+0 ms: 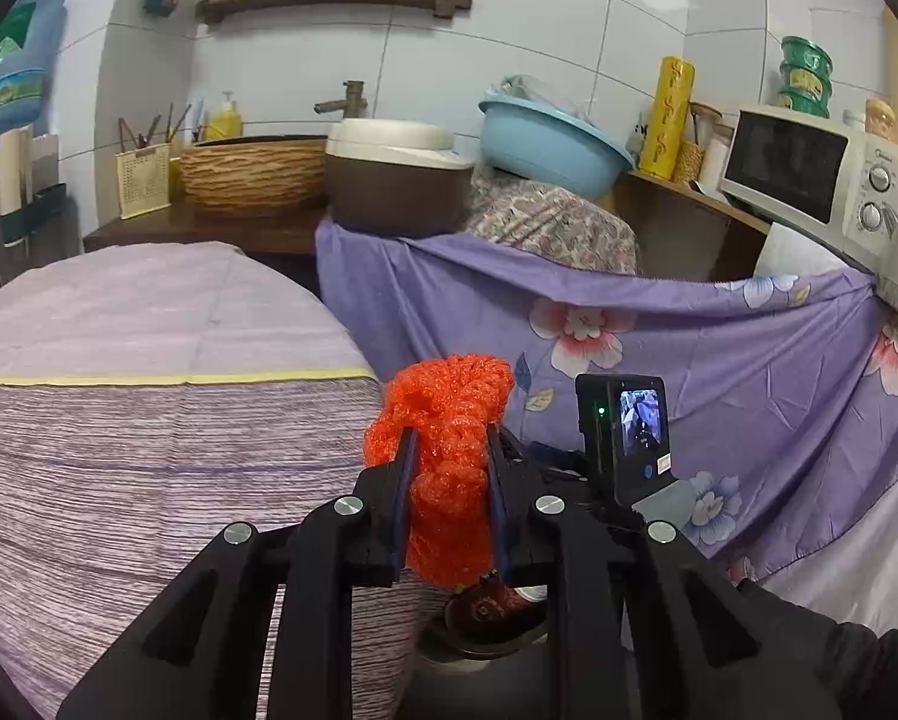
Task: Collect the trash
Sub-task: 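Lower the orange foam net into the black bin and open the left gripper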
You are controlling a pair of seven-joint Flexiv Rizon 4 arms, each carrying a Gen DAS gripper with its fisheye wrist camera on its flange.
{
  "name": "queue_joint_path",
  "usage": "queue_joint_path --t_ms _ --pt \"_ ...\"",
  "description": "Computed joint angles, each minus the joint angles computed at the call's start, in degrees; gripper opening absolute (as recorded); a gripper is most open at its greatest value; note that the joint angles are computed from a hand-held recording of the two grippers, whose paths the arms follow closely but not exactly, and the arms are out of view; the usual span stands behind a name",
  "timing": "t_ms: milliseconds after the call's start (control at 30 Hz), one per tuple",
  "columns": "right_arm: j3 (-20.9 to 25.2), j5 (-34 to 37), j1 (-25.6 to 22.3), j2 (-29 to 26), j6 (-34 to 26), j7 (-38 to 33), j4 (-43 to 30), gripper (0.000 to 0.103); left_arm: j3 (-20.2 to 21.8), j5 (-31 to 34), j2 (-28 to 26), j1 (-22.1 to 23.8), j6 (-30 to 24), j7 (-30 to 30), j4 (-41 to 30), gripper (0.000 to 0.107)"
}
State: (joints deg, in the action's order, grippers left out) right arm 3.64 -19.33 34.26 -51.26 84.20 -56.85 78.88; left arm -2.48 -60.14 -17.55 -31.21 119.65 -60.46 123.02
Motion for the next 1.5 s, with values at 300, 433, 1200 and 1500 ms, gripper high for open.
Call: queue_joint_path --t_ms 300,433,1200,1500 --pt "-13.17 -0.38 7.14 4.24 8.25 6.71 8.88 0.064 -0.05 9.06 -3.22 2.81 -4.33 -7.19 -2.48 0.021" --pt "-22.83 0.59 12.92 6.96 12.54 8.58 13.85 0.068 1.92 11.77 -5.33 1.83 -6.15 -9.16 -4.89 0.021" --pt "-54.20 27.12 38.70 13.85 22.59 -6.25 30.22 0.088 13.75 26.66 -19.04 -4.68 -20.41 -23.06 -19.18 0.021" --pt "-52.53 29.55 38.61 15.31 22.22 -8.35 31.50 0.088 19.90 32.03 -22.26 -8.20 -25.18 -29.70 -22.02 0.048"
